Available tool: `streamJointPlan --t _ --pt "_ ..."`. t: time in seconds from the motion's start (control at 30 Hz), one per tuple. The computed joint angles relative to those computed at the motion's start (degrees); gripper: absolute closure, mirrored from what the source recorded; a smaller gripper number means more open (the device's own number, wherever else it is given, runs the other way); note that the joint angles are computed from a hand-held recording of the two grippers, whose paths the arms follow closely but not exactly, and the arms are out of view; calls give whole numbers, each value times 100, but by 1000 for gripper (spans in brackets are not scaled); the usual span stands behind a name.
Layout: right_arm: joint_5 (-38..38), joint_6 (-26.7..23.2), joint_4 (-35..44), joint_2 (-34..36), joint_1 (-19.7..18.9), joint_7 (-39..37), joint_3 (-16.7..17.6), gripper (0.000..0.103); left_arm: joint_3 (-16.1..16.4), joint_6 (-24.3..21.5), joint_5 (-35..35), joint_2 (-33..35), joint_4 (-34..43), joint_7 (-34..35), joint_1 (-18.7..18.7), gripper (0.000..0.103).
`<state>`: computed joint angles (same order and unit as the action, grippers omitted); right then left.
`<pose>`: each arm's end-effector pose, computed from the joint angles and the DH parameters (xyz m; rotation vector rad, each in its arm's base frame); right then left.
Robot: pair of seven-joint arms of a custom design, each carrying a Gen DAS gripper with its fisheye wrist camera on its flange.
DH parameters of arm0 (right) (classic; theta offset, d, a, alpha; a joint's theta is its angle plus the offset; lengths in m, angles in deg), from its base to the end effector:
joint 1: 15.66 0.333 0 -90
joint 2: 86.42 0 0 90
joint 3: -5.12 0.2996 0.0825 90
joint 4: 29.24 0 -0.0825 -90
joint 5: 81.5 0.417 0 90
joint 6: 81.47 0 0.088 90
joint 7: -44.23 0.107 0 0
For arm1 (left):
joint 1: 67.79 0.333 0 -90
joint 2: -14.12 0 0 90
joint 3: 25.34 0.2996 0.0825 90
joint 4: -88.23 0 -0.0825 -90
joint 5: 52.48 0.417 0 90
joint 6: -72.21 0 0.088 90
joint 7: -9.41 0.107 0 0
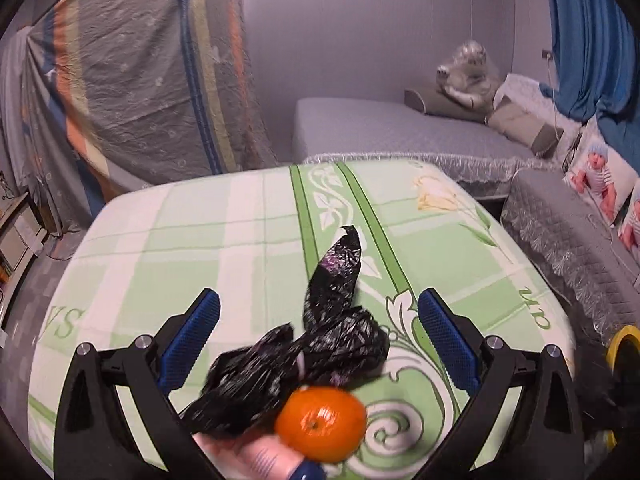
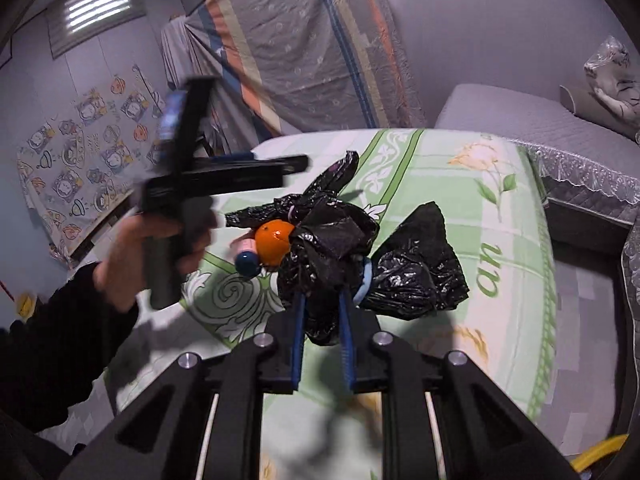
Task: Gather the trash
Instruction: 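Grasp a black plastic bag with the right tool while the left tool grasps another bag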
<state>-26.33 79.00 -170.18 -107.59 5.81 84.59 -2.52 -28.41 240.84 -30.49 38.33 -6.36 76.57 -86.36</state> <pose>0.4941 0.0799 0.4619 -1.8094 1.3529 -0.3003 0.6806 -0.2900 0.4388 -1.4495 1.9780 -0.9296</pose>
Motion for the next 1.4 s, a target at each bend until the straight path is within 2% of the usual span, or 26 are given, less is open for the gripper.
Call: streamJointPlan --t 0.07,0.13,0.23,0.33,0.43,0.5,0.57,0.6,0.63,0.67,0.7,0.77,0.83,1.0,1.07,1.17,1.23,1.3,1.37,1.4 --pt "83 -48 -187 -281 6 -80 -56 89 -82 -527 -127 442 666 116 -8 8" --pt "71 -53 -371 -549 16 -99 -85 89 -328 -920 -394 841 1249 496 127 8" --pt "-49 22 -613 -901 29 -14 -126 89 -338 -1600 -562 1348 2049 703 68 8" --pt "-176 111 -783 -1129 110 97 -218 89 -358 -1897 -736 1550 2343 788 76 8" --pt "-240 225 -787 -1133 259 173 -362 89 -261 -1901 -667 1540 2334 803 -9 8" --pt "-238 271 -834 -1203 350 177 -432 89 -197 -1972 -617 1591 2426 751 -48 13" --pt "-325 344 -929 -1327 392 240 -414 89 -316 -2235 -761 1707 2632 885 33 44" --pt "-368 315 -958 -1379 426 278 -439 89 -345 -2360 -813 1817 2793 967 57 49" --pt "-444 289 -991 -1450 427 371 -404 89 -329 -2446 -817 1868 2867 987 42 63" --pt "-495 363 -1036 -1503 438 437 -377 89 -329 -2505 -819 1910 2920 1046 37 81" --pt "-581 364 -1056 -1549 441 514 -374 89 -331 -2543 -825 1911 2918 1086 35 85" --pt "-706 381 -1108 -1640 474 658 -388 89 -311 -2430 -836 1819 2757 1063 47 93" --pt "-854 402 -1160 -1725 489 822 -402 89 -361 -2240 -919 1623 2471 1054 118 96" --pt "-1170 592 -1380 -2017 594 1155 -438 89 -653 -1038 -1336 553 1030 1262 496 97" --pt "-1285 671 -1495 -2189 652 1302 -457 89 -919 -446 -1711 -5 310 1561 782 97" --pt "-1420 757 -1668 -2461 796 1457 -556 89 -1115 193 -2117 -753 -608 1882 1004 97" --pt "-1539 772 -1766 -2612 849 1593 -579 89 -1426 544 -2658 -1233 -1191 2376 1290 97" --pt "-1699 779 -1890 -2774 823 1784 -505 89 -1557 876 -3185 -1822 -1860 2769 1411 97" --pt "-1816 739 -2007 -2954 847 1954 -506 89 -1982 1042 -4795 -2227 -2248 4190 1681 97" --pt "-1874 721 -2055 -3029 865 2029 -520 89 -1999 1133 -5636 -2495 -2469 4912 1610 97"
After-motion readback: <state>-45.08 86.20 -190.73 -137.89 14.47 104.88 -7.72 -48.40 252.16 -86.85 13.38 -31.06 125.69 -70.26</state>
